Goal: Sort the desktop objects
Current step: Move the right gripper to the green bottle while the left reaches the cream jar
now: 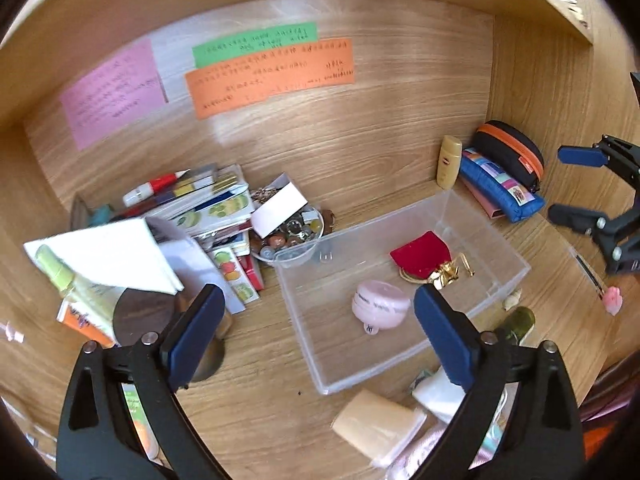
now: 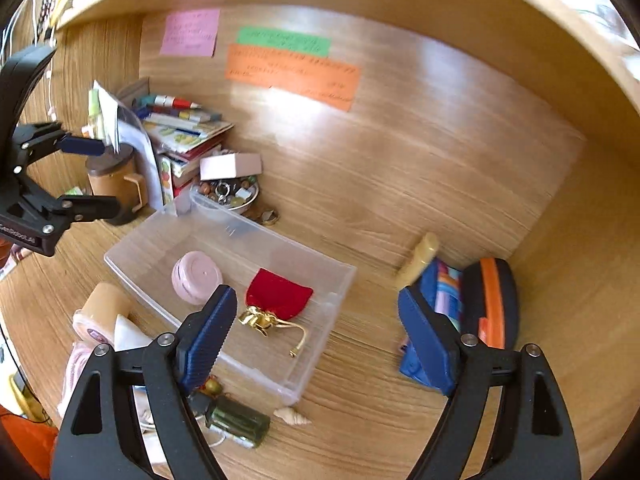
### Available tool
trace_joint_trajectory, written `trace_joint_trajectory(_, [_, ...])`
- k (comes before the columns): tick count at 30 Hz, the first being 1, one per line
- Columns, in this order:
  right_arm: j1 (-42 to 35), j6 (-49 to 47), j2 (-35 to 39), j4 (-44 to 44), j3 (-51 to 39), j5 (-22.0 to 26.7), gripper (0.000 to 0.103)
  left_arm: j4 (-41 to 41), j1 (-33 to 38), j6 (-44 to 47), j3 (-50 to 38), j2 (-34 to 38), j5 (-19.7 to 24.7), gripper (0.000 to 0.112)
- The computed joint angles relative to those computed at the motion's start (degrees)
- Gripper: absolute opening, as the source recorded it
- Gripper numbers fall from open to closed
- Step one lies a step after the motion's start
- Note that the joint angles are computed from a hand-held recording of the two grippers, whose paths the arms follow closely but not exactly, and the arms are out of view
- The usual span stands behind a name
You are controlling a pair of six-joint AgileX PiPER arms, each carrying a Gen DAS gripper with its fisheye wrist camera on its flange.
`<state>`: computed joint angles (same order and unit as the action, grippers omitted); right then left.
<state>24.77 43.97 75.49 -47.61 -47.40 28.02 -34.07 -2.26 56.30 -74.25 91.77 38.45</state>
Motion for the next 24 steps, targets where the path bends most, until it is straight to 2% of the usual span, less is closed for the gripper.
trace_joint_trajectory(6, [0.5,7.3,-6.4,-3.8,6.5,0.3,0.085,-3.4,3.2,6.9,8.6,-3.1,-1.4,0.099])
trace_joint_trajectory(9, [2.4,13.9,-7.1,-8.5,9.6,2.0,0.085,-4.9,4.5,10.3,13.0,-4.2,-3.4,0.099])
trace_joint_trajectory(13, [4.8,22.6,-6.3,-14.4,13.8,2.6,0.085,-8.0,7.2,13.7,16.3,-4.2,-2.1,0.099])
trace_joint_trajectory(17, [4.9,30.4,-4.9,-17.8,17.9,-0.8,0.085,-11.4,9.4,17.3,20.3,-5.0,-1.9,0.099])
trace_joint_trajectory(24, [0.8,35.7,0.4,-19.4,20.9,-11.1,0.085,-15.6,11.6,22.7,24.3,-4.9,-0.1,0.099])
